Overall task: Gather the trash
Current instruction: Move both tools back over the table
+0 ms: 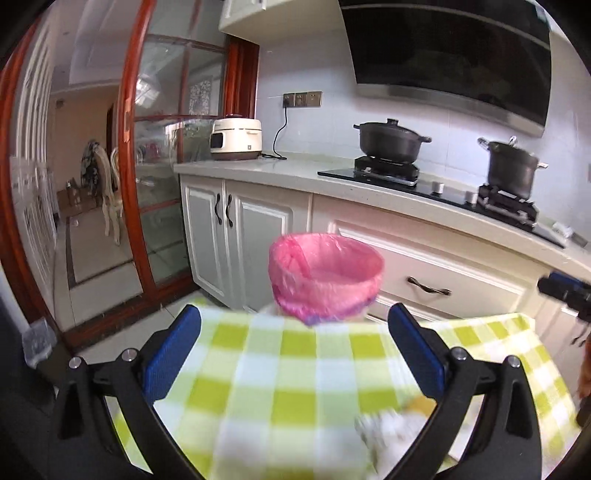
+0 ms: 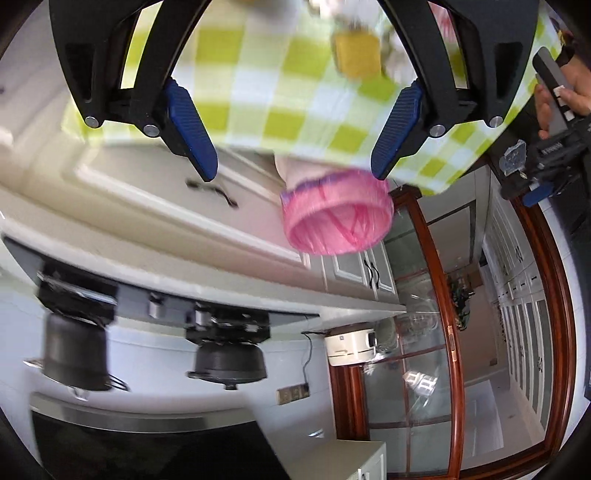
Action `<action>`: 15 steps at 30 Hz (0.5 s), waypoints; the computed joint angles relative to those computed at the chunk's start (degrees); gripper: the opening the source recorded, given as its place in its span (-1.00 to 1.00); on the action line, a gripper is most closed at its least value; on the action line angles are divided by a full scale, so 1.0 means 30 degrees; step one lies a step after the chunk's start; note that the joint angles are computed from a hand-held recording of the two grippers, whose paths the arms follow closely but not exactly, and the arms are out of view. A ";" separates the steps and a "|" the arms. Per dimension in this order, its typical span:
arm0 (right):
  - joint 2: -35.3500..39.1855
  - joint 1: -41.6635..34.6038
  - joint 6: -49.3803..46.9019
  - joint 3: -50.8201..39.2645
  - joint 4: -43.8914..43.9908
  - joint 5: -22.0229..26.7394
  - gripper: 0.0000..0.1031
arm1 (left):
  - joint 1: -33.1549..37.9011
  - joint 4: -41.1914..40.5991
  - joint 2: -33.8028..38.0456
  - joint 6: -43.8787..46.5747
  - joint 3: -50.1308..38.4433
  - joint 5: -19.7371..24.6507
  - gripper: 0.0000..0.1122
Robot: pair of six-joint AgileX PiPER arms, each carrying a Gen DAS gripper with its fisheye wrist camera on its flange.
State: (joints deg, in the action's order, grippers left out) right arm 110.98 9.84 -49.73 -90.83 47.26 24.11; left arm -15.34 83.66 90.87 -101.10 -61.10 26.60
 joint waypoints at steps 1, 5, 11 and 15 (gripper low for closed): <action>-0.0722 -0.0209 -0.1192 0.1440 0.1116 -0.0302 0.56 | -0.0472 0.0367 -0.0630 -0.0971 0.0941 0.0442 0.75; -0.3702 -0.1216 -0.7134 0.7412 0.6654 -0.1279 0.56 | -0.2711 0.0299 -0.3056 -0.3750 0.4727 0.1837 0.75; -0.4937 -0.2241 -1.2755 1.1600 1.2068 -0.1799 0.56 | -0.6468 -0.0391 -0.3870 -0.4696 0.7258 0.4178 0.75; -0.3393 -0.2619 -1.2989 1.1498 1.2679 -0.2296 0.56 | -0.8723 -0.0375 -0.3495 -0.5784 0.7710 0.5881 0.75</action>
State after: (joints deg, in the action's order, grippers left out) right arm 100.80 1.98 -88.70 -56.34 85.30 17.23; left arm -41.51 82.53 80.38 -118.45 -37.97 44.25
